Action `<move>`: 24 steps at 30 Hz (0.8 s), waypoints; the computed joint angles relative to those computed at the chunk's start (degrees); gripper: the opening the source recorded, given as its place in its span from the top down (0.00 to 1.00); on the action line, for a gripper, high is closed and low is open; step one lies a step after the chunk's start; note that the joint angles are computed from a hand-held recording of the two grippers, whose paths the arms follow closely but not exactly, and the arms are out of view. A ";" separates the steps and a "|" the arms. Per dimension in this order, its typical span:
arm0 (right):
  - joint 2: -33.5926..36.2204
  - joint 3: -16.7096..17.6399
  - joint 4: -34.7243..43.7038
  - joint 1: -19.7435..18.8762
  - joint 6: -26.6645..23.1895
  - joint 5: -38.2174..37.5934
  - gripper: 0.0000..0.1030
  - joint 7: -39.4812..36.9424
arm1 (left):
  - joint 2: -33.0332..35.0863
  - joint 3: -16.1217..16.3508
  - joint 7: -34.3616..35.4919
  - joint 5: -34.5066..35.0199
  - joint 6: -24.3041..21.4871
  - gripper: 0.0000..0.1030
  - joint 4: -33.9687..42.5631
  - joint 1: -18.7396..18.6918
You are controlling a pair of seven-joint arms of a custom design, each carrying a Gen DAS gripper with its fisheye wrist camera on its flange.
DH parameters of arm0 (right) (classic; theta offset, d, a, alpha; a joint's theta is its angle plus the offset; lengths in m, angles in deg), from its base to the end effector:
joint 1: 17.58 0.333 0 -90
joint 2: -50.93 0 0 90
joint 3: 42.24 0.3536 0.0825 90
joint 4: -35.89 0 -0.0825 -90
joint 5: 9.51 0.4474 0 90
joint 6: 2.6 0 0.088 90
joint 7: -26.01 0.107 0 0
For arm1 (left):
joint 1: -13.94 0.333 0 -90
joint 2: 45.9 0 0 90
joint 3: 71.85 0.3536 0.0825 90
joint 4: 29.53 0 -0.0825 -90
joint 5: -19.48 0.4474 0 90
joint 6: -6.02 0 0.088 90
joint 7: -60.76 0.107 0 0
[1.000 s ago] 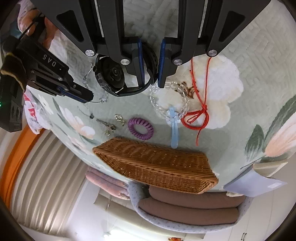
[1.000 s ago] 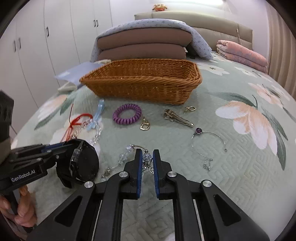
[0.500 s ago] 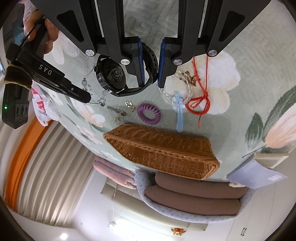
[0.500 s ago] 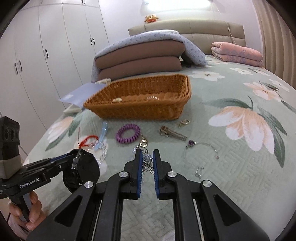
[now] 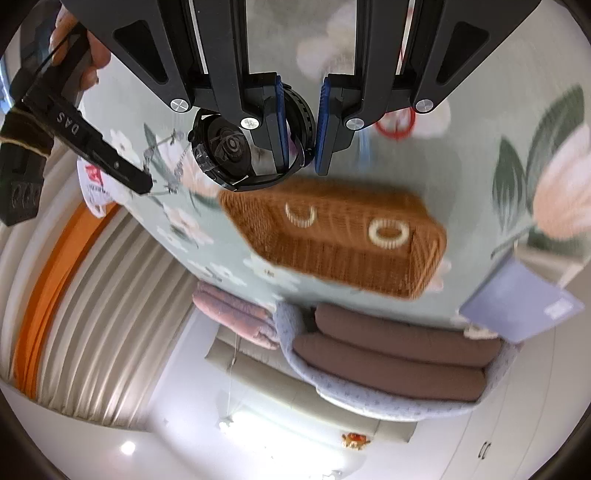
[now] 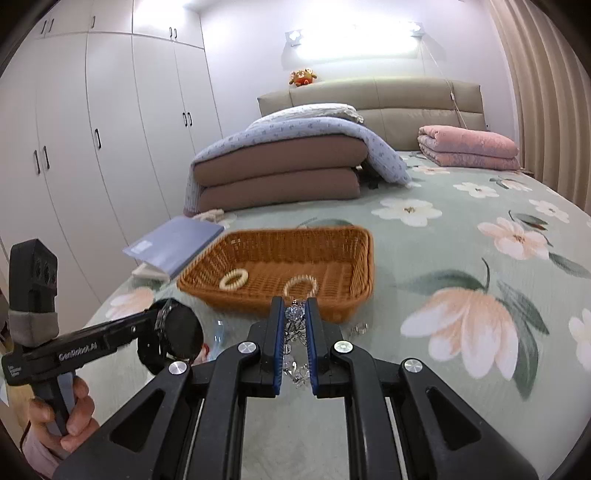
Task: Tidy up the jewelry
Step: 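Lift the black watch with the left gripper while the right gripper lifts the charm bracelet toward the basket, then open both grippers to release the watch and charm bracelet into the basket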
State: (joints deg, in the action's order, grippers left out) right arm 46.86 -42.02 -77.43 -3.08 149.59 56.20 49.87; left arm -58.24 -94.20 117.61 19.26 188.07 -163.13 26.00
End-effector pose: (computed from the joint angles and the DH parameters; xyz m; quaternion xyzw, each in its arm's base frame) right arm 0.6242 0.1377 0.5881 -0.7511 0.4150 -0.1545 0.4896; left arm 0.5588 -0.1143 0.5494 -0.7131 0.4914 -0.4437 0.2305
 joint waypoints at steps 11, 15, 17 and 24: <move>10.70 3.55 15.29 -1.64 1.30 -5.49 0.88 6.31 | 10.43 -3.51 -15.07 22.95 -2.01 0.87 15.23 8.88; 16.95 6.11 21.20 -3.09 1.90 -9.04 0.88 9.99 | 17.67 0.37 -29.71 42.66 -7.00 0.87 23.90 6.05; 20.12 7.40 23.79 -3.89 2.02 -10.43 0.88 11.31 | 20.89 1.86 -29.09 42.92 -8.08 0.87 26.35 4.33; 28.45 8.59 29.64 -4.60 0.78 -21.39 0.88 21.53 | 27.12 2.67 -17.90 32.89 -12.69 0.87 29.87 2.53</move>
State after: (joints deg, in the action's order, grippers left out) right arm 75.31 -33.43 -47.79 -7.67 150.37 34.80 71.40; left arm -31.12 -91.54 99.71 52.15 175.39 -133.26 28.53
